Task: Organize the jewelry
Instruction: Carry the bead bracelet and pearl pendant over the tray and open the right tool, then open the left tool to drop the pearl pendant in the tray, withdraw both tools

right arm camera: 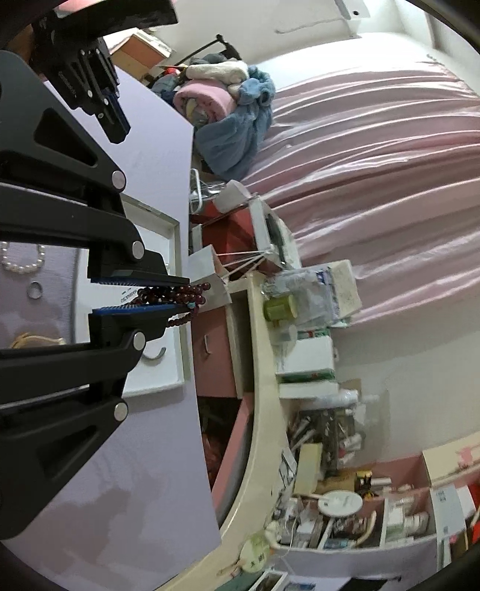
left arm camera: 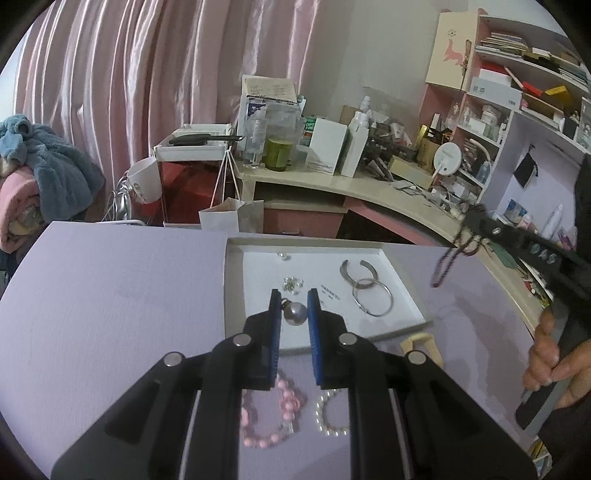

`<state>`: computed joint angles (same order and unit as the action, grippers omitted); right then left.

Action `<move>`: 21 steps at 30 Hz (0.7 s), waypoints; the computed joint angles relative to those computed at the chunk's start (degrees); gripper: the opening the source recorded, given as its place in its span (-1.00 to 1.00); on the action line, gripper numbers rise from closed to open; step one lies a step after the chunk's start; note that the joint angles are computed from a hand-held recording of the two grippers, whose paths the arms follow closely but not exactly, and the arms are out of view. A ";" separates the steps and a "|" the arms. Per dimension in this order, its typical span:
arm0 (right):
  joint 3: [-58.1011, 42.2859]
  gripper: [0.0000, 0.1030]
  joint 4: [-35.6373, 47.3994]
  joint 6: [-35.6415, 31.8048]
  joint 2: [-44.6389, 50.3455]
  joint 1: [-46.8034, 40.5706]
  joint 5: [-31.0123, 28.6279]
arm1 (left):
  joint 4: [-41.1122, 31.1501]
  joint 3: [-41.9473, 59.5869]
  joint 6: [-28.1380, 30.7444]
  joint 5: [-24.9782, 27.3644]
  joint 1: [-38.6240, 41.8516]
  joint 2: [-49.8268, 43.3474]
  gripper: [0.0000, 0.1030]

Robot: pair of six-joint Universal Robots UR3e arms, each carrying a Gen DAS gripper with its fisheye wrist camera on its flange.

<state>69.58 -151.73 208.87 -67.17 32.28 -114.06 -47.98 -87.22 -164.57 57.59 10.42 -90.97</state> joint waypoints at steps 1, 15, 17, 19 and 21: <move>-1.37 -0.83 0.75 0.01 1.25 -0.70 1.39 | 0.17 1.07 -0.43 0.34 -0.38 -1.32 -0.72; -9.37 0.26 3.81 -1.10 9.70 -3.51 5.77 | 1.01 12.81 -2.81 4.91 -4.52 -15.31 -0.72; -7.24 0.26 2.89 -0.60 8.57 -3.96 5.31 | 0.83 14.86 -2.88 5.17 -5.17 -17.21 -0.72; -4.31 0.26 1.74 0.52 6.97 -4.49 4.80 | 0.77 17.01 -2.88 5.60 -6.04 -19.04 -0.72; -0.50 0.26 0.38 2.05 4.81 -5.15 4.48 | 0.39 19.82 -2.86 5.77 -6.95 -21.39 -0.72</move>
<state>69.08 -151.35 210.92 -62.36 27.13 -109.58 -47.59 -67.40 -167.44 63.36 3.46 -112.37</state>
